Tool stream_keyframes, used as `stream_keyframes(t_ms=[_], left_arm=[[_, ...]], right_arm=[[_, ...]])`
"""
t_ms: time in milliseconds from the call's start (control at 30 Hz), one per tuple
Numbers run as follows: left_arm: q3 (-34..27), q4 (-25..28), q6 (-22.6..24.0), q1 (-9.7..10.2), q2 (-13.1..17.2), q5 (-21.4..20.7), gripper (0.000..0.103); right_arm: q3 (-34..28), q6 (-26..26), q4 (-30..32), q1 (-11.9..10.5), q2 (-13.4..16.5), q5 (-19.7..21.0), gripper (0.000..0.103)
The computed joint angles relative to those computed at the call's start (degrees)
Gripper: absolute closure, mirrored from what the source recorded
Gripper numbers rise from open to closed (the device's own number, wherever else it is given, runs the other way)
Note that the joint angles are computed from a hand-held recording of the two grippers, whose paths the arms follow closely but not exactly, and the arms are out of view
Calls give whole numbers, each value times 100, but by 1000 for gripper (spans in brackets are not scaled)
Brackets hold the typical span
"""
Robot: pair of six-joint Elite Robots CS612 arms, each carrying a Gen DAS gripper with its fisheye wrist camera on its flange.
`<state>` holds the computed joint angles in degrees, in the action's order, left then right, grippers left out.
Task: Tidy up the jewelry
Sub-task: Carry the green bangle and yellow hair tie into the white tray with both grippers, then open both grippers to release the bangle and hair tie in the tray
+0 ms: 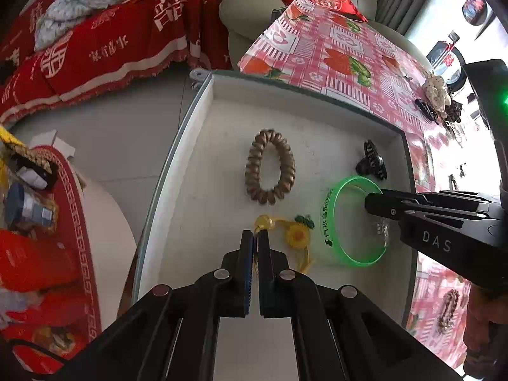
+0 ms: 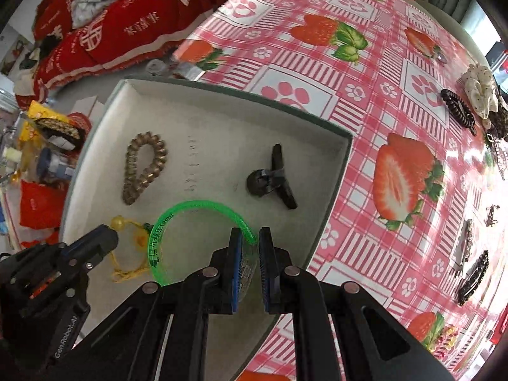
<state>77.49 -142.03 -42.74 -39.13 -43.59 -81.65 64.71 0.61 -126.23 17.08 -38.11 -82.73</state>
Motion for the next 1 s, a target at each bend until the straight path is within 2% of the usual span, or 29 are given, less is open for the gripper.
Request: stream_keyframes(t_ms=[200,400,500,667,1000], left_arm=[[-276,387,143,-4,131,211,94],[-326,678,231,-54,122,435,94],[-320,730,257,-73,104,493,94],[-314,745,273,-99,73,560,94],[-299,831,328,-126,-6,600,94]], right_arm=[[-148,28,-22,-1,81,-172,92],[-269,-56,60,10,135,-168,90],[-234,-33,60,-17,121,-41,88],[-90,-21,-85,-47,38,136,73],[169,183,-480,-157,-210,556,66]])
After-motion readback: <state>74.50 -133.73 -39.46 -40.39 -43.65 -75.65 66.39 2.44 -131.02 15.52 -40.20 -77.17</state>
